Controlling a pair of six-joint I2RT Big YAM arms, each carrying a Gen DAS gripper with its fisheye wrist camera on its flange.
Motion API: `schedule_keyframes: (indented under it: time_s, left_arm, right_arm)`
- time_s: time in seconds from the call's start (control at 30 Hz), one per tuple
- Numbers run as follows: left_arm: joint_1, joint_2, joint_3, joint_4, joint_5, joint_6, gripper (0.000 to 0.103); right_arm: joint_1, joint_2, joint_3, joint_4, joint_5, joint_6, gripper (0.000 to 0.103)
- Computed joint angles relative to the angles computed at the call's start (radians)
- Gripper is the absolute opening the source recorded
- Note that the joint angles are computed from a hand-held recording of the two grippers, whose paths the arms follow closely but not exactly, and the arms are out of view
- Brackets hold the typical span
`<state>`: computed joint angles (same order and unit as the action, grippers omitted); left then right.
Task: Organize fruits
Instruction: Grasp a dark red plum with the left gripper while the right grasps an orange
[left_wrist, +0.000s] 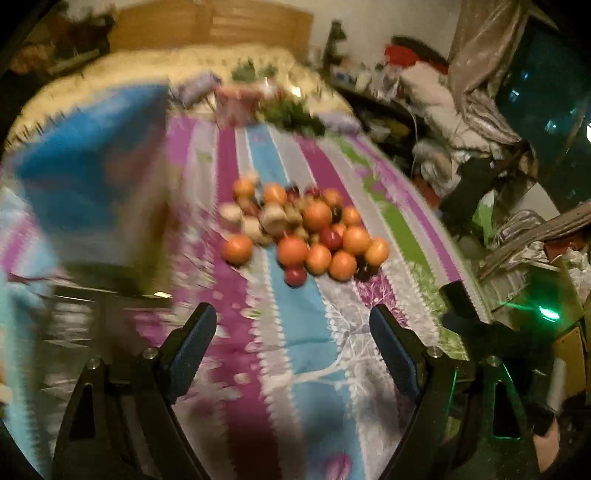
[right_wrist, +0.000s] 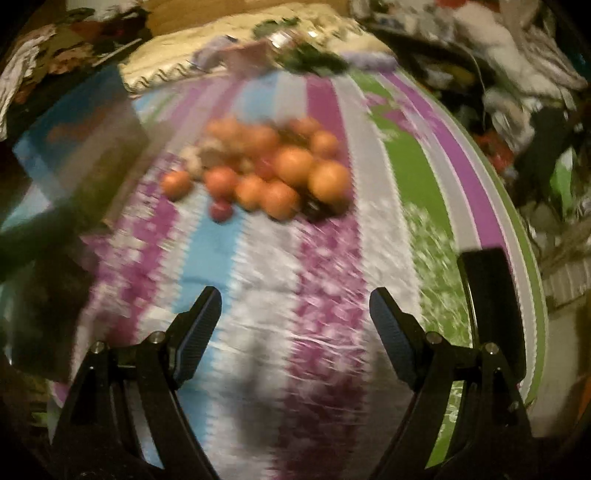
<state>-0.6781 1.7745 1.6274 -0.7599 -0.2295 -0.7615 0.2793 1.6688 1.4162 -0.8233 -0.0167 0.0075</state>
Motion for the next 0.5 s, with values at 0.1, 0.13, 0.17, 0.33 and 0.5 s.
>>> schedule_keyframes:
  time_s: [0.1,0.13,0.17,0.33,0.5]
  left_arm:
    - [0.031,0.117,0.065,0.013,0.055,-0.022,0.068]
    - [0.037,0.132,0.067,0.028,0.073,-0.03,0.066]
    - [0.044,0.16,0.083,0.04,0.09,-0.037,0.063]
    - [0.049,0.26,0.178,0.016,0.118,-0.038,0.05]
    - [0.051,0.315,0.241,-0.001,0.084,-0.019,0.048]
  right_arm:
    - [-0.044,0.0,-0.028,0.022,-0.042,-0.022,0.082]
    - [-0.055,0.002,-0.035,0.031,-0.05,-0.03,0.082]
    - [-0.064,0.004,-0.04,0.036,-0.059,-0.036,0.082]
    - [-0.106,0.03,-0.039,0.059,-0.111,-0.056,0.082]
    - [-0.122,0.065,-0.022,0.083,-0.147,-0.063,0.08]
